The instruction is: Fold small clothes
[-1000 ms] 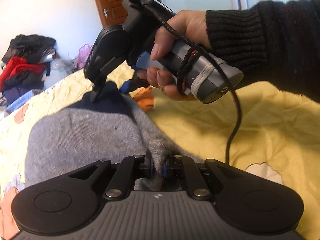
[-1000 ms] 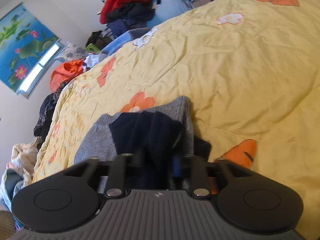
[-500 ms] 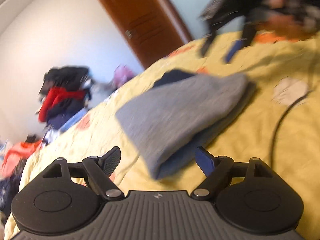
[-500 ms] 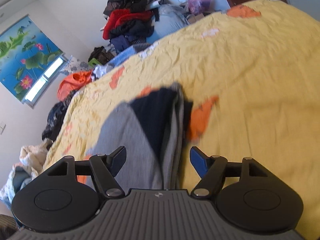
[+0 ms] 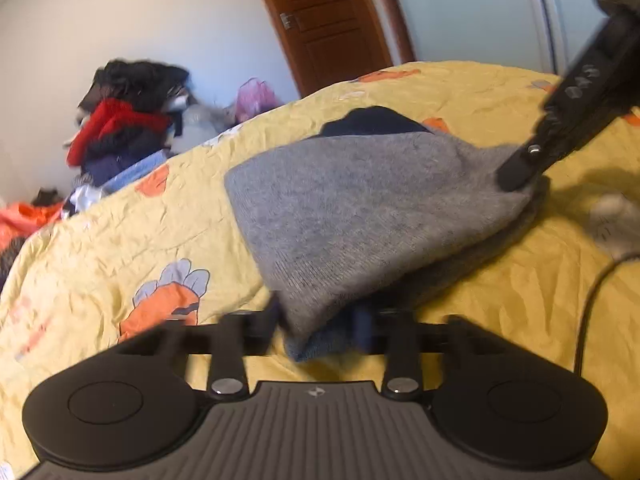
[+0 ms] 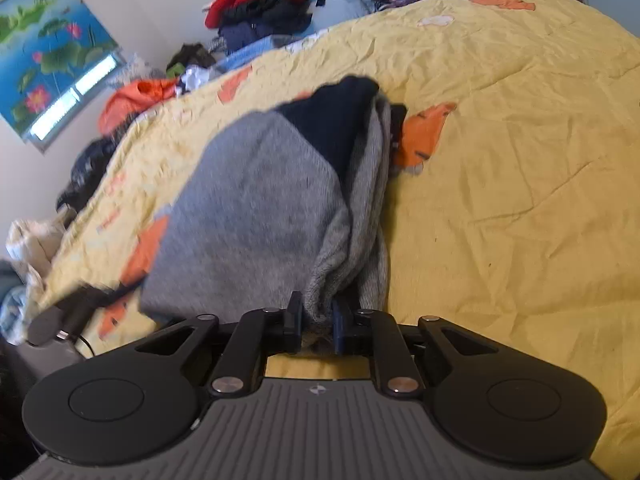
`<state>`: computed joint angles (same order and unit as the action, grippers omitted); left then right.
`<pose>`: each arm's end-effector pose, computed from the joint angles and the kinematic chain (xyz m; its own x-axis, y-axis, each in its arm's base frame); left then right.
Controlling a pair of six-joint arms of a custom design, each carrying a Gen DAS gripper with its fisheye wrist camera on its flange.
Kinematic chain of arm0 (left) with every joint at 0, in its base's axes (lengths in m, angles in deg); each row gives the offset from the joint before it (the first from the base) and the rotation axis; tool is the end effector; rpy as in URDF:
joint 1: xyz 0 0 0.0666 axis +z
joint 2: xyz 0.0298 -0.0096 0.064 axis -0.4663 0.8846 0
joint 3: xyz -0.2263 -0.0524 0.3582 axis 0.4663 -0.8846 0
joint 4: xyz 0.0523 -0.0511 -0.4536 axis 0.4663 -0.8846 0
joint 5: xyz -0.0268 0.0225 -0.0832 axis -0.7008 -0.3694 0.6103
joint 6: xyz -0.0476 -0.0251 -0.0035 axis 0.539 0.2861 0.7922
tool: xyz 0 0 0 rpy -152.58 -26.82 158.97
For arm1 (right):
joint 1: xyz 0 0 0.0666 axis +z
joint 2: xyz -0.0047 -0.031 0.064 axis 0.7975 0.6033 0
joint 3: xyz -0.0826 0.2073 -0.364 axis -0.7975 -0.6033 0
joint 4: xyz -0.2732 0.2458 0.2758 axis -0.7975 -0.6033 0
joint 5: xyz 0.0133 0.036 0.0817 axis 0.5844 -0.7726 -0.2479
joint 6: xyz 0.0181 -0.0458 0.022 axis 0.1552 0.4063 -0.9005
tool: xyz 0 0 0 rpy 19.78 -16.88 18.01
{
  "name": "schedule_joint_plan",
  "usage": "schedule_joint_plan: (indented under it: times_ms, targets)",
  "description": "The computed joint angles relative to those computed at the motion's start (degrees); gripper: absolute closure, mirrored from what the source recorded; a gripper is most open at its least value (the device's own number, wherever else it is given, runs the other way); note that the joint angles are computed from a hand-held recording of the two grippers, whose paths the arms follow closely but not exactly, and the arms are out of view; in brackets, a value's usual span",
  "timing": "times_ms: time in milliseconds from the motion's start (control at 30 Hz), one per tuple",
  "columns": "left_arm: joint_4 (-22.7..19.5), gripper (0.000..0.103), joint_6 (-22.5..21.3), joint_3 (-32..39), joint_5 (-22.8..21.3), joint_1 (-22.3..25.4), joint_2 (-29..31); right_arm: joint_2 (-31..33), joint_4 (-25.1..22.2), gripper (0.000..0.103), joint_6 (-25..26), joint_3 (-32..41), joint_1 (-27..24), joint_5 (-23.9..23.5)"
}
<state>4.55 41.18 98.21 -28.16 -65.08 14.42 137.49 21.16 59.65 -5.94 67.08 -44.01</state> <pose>0.3508 -0.2465 0.4398 -0.4992 0.3998 -0.7687 0.2538 0.9157 0.3115 0.4447 0.1258 0.4599 -0.8141 0.0727 -0.5761 -0.2533 0.8483 0.4650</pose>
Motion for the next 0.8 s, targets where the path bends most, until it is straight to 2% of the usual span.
schedule_joint_plan:
  times_ms: [67,133,200,233,300,333,367,400,433,467,500,533,567,633,700,800]
  targets:
    - [-0.5,0.094,1.98,0.21,0.37,0.58,0.23,-0.7,0.14,0.086,0.31,0.15,-0.35,0.53]
    - [-1.69,0.095,3.9,0.19,2.02,1.73,0.54,-0.68,-1.16,0.087,0.34,0.18,-0.9,1.42]
    - [-0.35,0.095,2.72,-0.56,1.37,1.83,0.36,0.18,-2.34,0.088,-0.35,-0.39,-1.29,1.07]
    - [-0.68,0.094,2.49,-0.48,1.54,1.81,0.27,-0.02,-1.32,0.087,-0.18,-1.14,-1.22,0.45]
    - [-1.67,0.092,2.94,-0.37,5.08,2.64,-1.02,0.15,-2.03,0.079,0.04,-0.57,-1.08,-0.33]
    - [-1.88,0.092,2.76,-0.66,8.51,3.6,-2.36,0.45,-2.68,0.063,-0.48,0.16,-1.35,-0.98]
    - [-2.53,0.089,2.59,-0.9,12.64,4.91,-3.91,0.68,-2.95,0.038,-1.1,0.75,-2.01,-2.51]
    - [-3.13,0.089,2.74,-1.01,17.41,6.82,-5.45,0.44,-1.61,0.027,-2.27,0.77,-2.72,-3.87]
    - [-3.37,0.088,3.41,-1.05,21.44,8.9,-6.68,-0.14,0.97,0.01,-3.81,0.46,-3.2,-3.66]
    - [-3.62,0.086,5.03,-0.65,25.09,11.28,-7.3,-0.58,3.86,0.005,-4.83,0.15,-3.65,-3.32]
    - [-3.78,0.083,7.36,0.22,28.19,13.71,-7.06,-0.24,5.72,0.005,-5.23,0.55,-4.12,-3.43]
    - [-3.41,0.068,11.04,1.49,31.14,16.26,-5.9,0.93,6.62,0.005,-5.55,1.61,-4.61,-3.9]
    - [-2.57,0.042,15.41,2.79,33.18,18.4,-4.19,2.52,7.19,0.005,-5.96,2.93,-4.92,-4.08]
    - [-0.18,0.014,24.7,5.42,36.1,21.76,0.47,7.12,7.99,0.005,-7.75,6.54,-5.44,-4.83]
    - [-0.03,0.014,29.84,9.28,37.8,23.31,6.53,11.96,8.96,0.005,-11.52,9.96,-5.7,-5.31]
    - [-3.95,0.014,33.92,16.48,45.01,24.7,15.76,18.44,7.37,0.005,-13.43,15.49,-5.08,-4.62]
